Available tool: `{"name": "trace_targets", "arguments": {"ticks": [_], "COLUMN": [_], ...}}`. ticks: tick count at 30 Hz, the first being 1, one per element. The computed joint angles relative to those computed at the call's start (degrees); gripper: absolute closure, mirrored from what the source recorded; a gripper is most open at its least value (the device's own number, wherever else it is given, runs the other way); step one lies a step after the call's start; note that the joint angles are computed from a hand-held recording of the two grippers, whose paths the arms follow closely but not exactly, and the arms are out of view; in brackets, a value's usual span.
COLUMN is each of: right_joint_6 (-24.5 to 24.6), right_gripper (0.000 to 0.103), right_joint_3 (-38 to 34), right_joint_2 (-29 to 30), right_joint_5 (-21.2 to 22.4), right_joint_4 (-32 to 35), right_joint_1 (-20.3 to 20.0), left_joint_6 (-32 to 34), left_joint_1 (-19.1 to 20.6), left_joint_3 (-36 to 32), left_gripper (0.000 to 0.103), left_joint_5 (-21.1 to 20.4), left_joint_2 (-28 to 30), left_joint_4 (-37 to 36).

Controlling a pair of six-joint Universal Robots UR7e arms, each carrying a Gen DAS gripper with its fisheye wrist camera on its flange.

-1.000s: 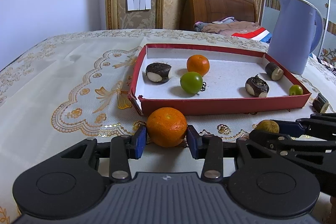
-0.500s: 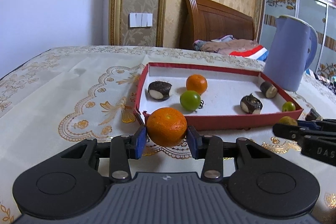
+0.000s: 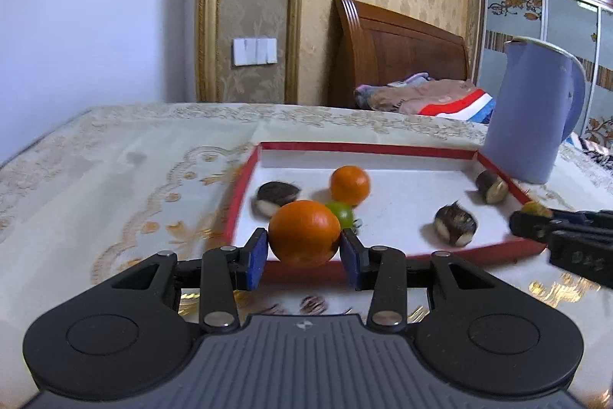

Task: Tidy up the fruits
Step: 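Carry the mandarin and lime over the red box tray with both grippers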

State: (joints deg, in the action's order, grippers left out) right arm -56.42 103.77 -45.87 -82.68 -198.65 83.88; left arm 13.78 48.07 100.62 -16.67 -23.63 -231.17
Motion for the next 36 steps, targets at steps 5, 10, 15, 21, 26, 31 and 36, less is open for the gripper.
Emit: {"name": "trace_targets", "arguments": {"ticks": [5,10,15,21,26,31,36], "right_joint_6": [1.4,3.7,4.6,4.4,4.4,4.2,4.0], "right_gripper": [0.076,0.076,0.076,0.076,0.076,0.062,0.03], "right_joint_3": [-5.1,-9.9,-13.8,-16.3,-17.6,-17.2,-16.2], "right_joint_2": [2.8,5.4,7.7,9.5,10.2,10.4,10.5], "right_joint_5": [-3.2,-6.8,-10.2,-11.9,-12.9,-12.2,-10.8], "right_joint_4": [0.9,4.5,7.2,8.3,9.7,7.8,4.3], "right_joint_1": [1.2,2.1,2.7,3.3,3.7,3.5,3.3], "left_joint_6": [0.2,5.8,7.4,3.1,0.6,-2.4,-3.7], "left_joint_1": [1.9,2.9,4.2,5.4,5.9,6.4,6.6], "left_joint_3": [-4.3,-9.2,-13.4,-13.7,-14.0,-13.7,-13.1], "left_gripper": [0.063,0.063,0.063,0.063,0.063,0.063,0.061], "left_joint_5": [-1.3,-2.3,-2.3,-2.7,-2.4,-2.5,-2.5], "left_joint_2": [0.6,2.0,3.1,2.7,2.6,2.2,1.8], "left_joint_4": [4.2,2.7,5.2,10.7,13.5,17.0,17.0]}}
